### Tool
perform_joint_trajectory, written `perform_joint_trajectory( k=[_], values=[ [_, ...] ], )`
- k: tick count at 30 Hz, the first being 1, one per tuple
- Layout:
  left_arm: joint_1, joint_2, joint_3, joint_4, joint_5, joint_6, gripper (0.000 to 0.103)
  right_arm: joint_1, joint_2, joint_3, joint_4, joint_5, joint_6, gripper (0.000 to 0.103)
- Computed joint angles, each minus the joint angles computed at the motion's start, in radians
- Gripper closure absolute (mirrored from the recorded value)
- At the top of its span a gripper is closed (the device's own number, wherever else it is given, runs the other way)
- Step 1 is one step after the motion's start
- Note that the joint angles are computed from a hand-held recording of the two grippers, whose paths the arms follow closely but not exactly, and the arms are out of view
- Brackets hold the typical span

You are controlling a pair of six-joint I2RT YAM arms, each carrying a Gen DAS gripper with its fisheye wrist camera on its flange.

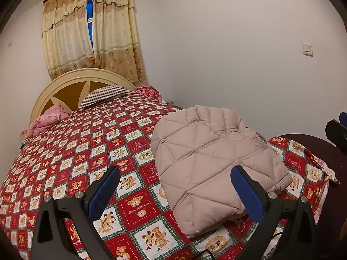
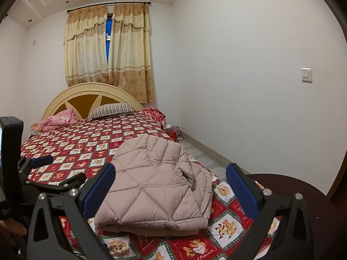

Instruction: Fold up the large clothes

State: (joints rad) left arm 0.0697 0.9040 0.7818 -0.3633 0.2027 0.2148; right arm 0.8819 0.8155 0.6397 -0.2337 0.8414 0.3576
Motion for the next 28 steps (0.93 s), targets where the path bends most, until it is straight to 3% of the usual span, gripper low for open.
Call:
perform_joint_trajectory(
  k=[28],
  values=[
    [0.029,0.063,0.016,0.023,0.018,-0.021,0.001,0.014,0.028,0.002,-0.004,0.007,0.024,0.000]
  ],
)
